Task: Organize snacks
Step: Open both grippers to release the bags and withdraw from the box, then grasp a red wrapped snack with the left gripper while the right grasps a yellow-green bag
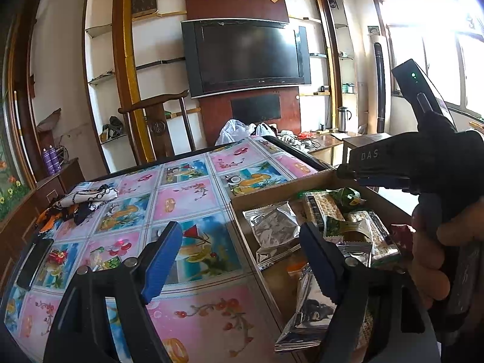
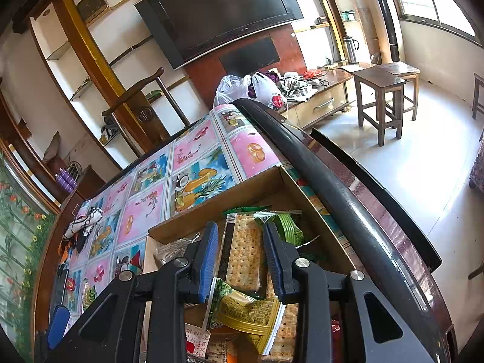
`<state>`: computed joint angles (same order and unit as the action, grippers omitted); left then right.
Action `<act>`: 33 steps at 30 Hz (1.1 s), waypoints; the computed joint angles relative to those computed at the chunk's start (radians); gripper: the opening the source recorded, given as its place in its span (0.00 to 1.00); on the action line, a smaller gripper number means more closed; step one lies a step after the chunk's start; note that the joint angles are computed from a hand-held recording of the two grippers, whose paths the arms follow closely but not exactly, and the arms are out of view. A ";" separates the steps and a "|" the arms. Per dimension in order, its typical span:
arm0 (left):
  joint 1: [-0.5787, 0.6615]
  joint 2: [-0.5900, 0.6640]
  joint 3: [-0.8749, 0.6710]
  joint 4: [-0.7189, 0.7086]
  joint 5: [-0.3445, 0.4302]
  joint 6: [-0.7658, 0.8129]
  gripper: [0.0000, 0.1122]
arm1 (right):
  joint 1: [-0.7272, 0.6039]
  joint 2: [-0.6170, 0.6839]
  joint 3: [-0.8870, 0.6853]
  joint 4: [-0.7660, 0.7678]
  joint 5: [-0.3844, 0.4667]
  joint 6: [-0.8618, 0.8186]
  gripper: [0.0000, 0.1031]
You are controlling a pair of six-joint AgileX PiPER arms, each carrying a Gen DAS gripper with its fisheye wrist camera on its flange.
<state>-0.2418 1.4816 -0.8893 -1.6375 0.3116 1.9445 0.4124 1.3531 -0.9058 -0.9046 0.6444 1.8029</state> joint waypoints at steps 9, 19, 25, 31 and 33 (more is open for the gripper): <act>0.014 0.002 -0.013 0.014 0.000 -0.022 0.71 | 0.006 0.002 0.000 -0.008 0.003 0.004 0.32; 0.151 0.029 -0.079 0.145 0.054 -0.145 0.71 | 0.104 0.022 -0.024 -0.130 0.098 0.094 0.32; 0.352 0.185 -0.323 0.573 0.196 -0.609 0.72 | 0.232 0.065 -0.067 -0.261 0.170 0.182 0.32; 0.511 0.547 -0.871 0.990 0.629 -1.173 0.72 | 0.332 0.176 -0.176 -0.282 0.131 0.172 0.32; 0.539 0.669 -1.066 1.044 0.798 -1.273 0.70 | 0.364 0.222 -0.217 -0.277 0.113 0.160 0.32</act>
